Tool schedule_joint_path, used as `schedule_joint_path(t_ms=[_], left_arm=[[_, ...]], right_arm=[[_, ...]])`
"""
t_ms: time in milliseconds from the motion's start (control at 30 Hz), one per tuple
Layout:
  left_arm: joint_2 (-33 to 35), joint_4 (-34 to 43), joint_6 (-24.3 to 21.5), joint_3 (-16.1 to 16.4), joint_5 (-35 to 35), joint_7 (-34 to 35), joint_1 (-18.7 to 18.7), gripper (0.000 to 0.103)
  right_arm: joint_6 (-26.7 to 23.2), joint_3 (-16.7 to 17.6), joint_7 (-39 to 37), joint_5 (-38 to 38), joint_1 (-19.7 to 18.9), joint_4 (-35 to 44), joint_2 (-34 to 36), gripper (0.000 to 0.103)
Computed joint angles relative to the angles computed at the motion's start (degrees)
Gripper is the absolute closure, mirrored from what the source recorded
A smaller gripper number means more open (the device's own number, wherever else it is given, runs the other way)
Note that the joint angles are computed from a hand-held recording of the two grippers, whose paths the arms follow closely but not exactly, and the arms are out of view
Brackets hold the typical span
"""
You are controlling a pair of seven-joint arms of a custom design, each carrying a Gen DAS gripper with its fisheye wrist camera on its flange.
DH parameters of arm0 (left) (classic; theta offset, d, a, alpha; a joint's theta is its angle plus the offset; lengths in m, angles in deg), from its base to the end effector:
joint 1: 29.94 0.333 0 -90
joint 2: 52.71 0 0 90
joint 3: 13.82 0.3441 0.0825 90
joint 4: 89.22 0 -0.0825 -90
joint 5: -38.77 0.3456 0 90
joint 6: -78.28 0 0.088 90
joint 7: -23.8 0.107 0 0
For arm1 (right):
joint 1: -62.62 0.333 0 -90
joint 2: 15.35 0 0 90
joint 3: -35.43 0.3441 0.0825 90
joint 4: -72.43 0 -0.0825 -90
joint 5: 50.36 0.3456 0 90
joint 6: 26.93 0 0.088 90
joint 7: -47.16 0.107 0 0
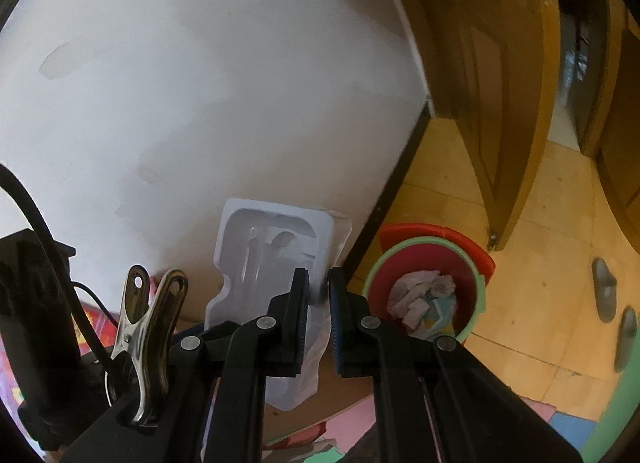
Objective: Collect trash
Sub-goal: 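Carry the white tray in both tools over to the red bucket, then lower the held tray into the red bucket with both tools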
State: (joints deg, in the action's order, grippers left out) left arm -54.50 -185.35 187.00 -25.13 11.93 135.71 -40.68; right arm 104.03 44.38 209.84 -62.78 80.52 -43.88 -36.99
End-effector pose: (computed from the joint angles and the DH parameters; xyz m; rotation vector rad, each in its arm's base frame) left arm 0.4829 -0.2333 0.6611 1.2618 -2.6155 0.7346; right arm 0.3847 0.2076 0.7016 -1.0454 2.2551 -0.2701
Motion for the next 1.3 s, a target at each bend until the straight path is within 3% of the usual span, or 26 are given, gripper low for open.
schedule_joint_path(t_ms=[400, 733, 900, 1300], left_arm=[[9.40, 0.29, 4.12, -2.21, 5.11, -7.69, -3.38, 0.089], [16.82, -2.01, 9.17, -2.67, 10.92, -14.56, -6.90, 0.088], [19.37, -1.60, 8.54, -2.40, 13.04, -19.44, -7.91, 0.087], [29.71, 6.74, 7.24, -1.66, 20.63, -21.14, -11.21, 0.087]], right_arm=[[8.17, -4.03, -1.70, 4.66, -1.90, -10.57, -0.03, 0.092], [19.89, -6.20, 0.02, 8.50, -3.66, -23.63, 1.32, 0.092], [22.19, -7.37, -1.72, 11.27, -3.37, -26.03, 2.79, 0.092], [27.25, -9.48, -7.89, 18.12, -3.16, -27.71, 8.75, 0.092]])
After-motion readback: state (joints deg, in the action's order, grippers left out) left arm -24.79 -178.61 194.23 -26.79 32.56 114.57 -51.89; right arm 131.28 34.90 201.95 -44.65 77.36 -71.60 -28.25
